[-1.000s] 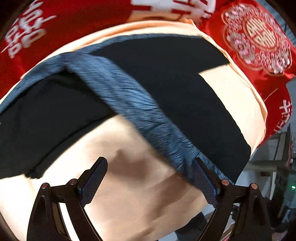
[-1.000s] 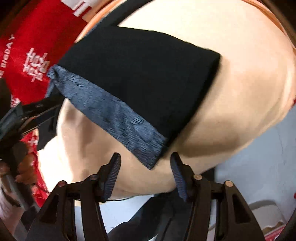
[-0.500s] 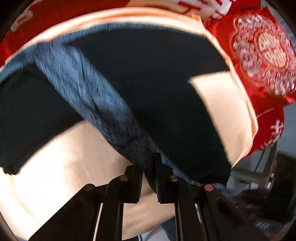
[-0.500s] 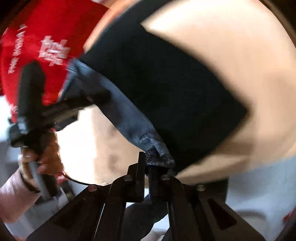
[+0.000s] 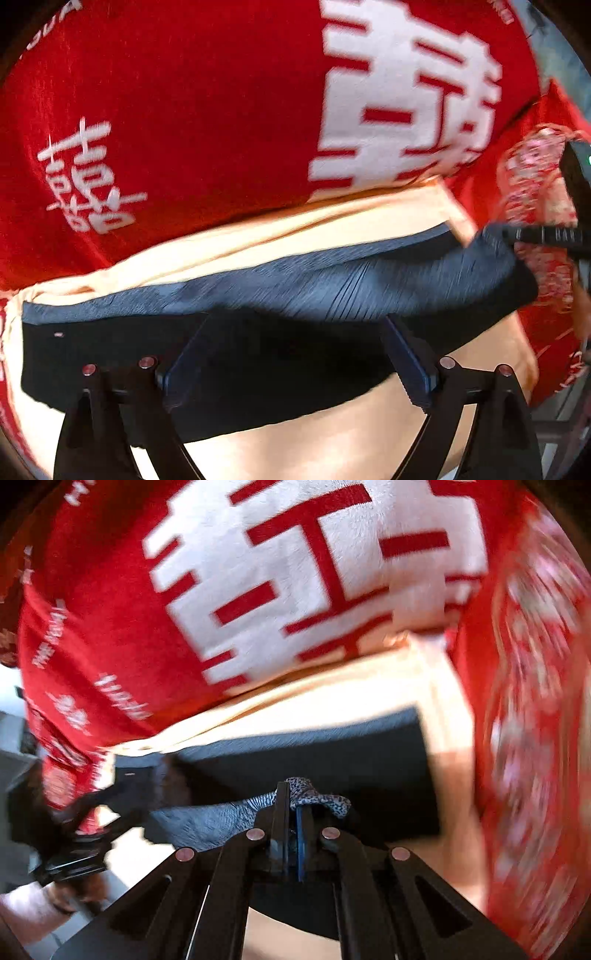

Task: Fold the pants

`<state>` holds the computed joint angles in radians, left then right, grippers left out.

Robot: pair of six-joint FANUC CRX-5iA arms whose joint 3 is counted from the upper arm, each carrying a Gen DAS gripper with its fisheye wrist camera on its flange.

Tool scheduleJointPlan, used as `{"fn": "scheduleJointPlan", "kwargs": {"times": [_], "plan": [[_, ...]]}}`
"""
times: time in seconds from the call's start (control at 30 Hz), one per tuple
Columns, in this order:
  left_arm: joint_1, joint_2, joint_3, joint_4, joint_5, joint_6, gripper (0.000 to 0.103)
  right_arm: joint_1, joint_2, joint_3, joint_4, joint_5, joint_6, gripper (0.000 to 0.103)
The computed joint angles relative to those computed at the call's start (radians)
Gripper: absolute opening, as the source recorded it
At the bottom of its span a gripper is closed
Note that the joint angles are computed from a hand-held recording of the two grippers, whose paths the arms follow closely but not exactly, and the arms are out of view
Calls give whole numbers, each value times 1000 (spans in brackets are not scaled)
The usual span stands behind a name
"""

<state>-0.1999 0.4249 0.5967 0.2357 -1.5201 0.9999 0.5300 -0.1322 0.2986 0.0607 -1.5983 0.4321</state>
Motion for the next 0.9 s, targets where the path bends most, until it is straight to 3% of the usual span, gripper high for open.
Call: {"fn": "scheduleJointPlan", "kwargs": {"times": [0.13, 0.2, 0.23, 0.27, 0.3, 0.33, 0.43, 0.47, 0.53, 0.67, 0.8, 0.9], "plan": [[-20, 49, 32, -110, -11, 75, 91, -131, 86, 34, -48, -68, 117, 7], [-22, 58, 25, -144, -11, 100, 91, -156, 111, 47, -40, -107, 132, 18], [-28, 65, 28, -164, -13, 115, 91, -162, 121, 56, -23, -119, 142, 39], [-34, 67, 28, -179, -11, 125, 91, -154, 123, 57, 3, -122, 149, 70], [-40, 71, 29, -191, -7, 131, 91, -135, 121, 58, 49, -124, 159, 79], [-46, 71, 29, -203, 1, 134, 91, -110, 116, 57, 101, -126, 169, 80], [-55, 76, 35, -221, 14, 140, 91, -78, 98, 78, 113, -146, 165, 76], [-59, 84, 44, -229, 13, 148, 91, -81, 89, 74, 90, -134, 146, 58], [-72, 98, 49, -243, 20, 160, 91, -95, 67, 54, 0, -126, 102, 37], [-102, 129, 64, -298, 15, 181, 91, -88, 86, -16, -57, -145, 116, 36], [-95, 118, 32, -279, 33, 178, 91, -42, 82, -32, 61, -130, 100, 41], [-99, 115, 19, -287, 33, 181, 91, -59, 95, -19, 76, -149, 101, 45]]}}
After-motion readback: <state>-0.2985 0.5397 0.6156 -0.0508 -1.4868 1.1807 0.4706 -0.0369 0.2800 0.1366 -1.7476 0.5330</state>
